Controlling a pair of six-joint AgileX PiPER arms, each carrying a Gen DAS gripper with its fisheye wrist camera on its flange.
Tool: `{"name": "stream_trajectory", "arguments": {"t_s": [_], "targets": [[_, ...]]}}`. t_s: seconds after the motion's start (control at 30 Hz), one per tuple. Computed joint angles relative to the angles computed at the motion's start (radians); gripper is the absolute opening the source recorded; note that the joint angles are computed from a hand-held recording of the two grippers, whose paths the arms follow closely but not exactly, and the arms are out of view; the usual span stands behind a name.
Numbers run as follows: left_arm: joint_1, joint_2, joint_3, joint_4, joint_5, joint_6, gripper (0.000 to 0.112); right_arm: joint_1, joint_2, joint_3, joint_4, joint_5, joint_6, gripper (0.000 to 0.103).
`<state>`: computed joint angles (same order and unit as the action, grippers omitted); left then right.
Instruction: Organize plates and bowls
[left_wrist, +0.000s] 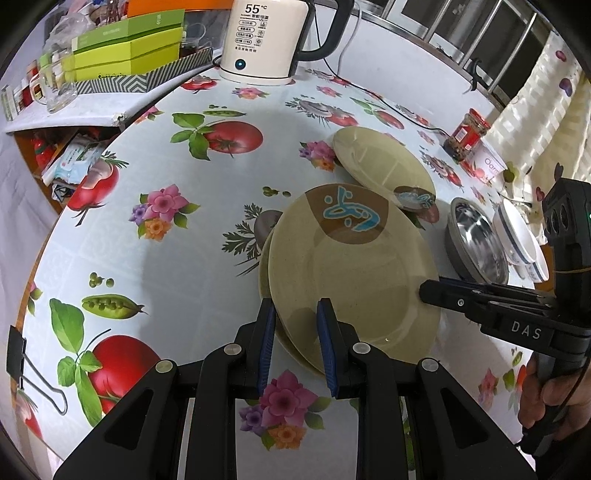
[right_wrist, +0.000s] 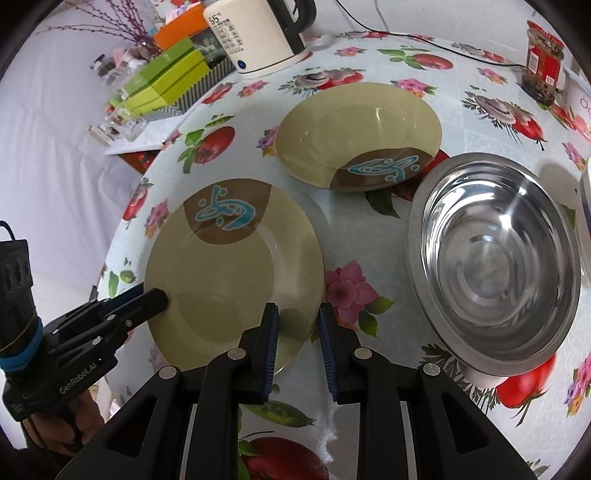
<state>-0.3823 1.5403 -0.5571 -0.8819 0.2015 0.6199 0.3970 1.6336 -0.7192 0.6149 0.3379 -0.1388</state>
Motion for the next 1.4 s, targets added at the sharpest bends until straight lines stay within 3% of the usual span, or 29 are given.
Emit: {"name": "stream_trajectory", "arguments": {"t_s": [0.47,0.57,1.07,1.4], "targets": [[0.019,0.02,-0.008,-0.067,0.012,0.083,0.025,0.004,0.019,-0.011,-0.005,-0.005,0.002,0.024],[0.006,0.021,-0.008,0.046,-0.009,-0.028,0.025,0.003,0.018,-0.011,-0.009,-0.006,0.003,0.024],[0.062,-0.004,0.011,-0.146,0.006,0.165,0.025,0.002,-0.01,0.013,-0.035,-0.038,0.03,0.025],[0.038,-0.042,-0.002,-0.078,0.01,0.095,0.025,0.024,-0.093,0.05,-0.015,-0.083,0.0,0.025]]}}
